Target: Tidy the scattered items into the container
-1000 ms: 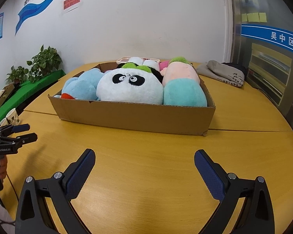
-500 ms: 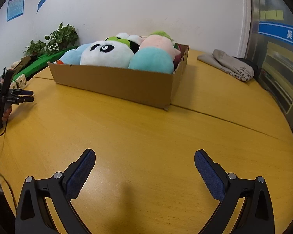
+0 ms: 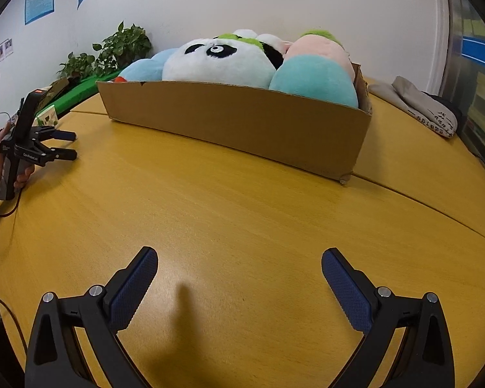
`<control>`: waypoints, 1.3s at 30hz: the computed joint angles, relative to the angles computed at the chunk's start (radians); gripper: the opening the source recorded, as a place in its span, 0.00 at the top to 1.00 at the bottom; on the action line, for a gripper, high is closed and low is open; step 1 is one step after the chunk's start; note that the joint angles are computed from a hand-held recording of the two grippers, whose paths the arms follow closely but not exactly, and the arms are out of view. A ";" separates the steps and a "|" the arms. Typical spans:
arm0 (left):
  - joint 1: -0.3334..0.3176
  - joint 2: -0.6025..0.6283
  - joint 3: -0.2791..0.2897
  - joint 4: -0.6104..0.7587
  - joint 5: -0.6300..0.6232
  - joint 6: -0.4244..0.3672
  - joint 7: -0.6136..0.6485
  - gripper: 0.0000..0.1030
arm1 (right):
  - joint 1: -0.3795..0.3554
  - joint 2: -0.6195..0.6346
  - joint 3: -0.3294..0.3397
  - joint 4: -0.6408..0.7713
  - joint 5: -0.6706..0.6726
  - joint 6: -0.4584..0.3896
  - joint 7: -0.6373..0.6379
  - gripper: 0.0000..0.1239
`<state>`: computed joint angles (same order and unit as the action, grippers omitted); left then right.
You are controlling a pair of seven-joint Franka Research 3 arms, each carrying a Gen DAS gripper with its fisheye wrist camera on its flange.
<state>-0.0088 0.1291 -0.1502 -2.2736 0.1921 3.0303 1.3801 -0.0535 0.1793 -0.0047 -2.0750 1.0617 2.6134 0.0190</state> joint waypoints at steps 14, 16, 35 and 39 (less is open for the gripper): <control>0.073 -0.038 -0.078 -0.055 -0.197 0.015 0.230 0.00 | -0.054 0.052 -0.023 0.052 -0.194 -0.068 0.074 0.17; 0.090 -0.055 -0.096 -0.076 -0.309 0.017 0.351 0.00 | -0.086 0.076 -0.036 0.090 -0.200 -0.102 0.053 0.17; 0.137 -0.014 -0.128 -0.026 -0.565 -0.005 0.654 0.00 | -0.230 0.220 -0.028 0.318 -0.258 -0.323 -0.090 0.17; 0.109 -0.012 -0.100 -0.027 -0.565 0.000 0.647 0.00 | -0.213 0.206 -0.028 0.291 -0.249 -0.274 -0.047 0.17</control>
<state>0.0997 0.1175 -0.2500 -2.3004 -0.3725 3.0302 2.0276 -0.2663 0.3853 -0.0322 -1.7837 0.8130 2.3394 -0.0281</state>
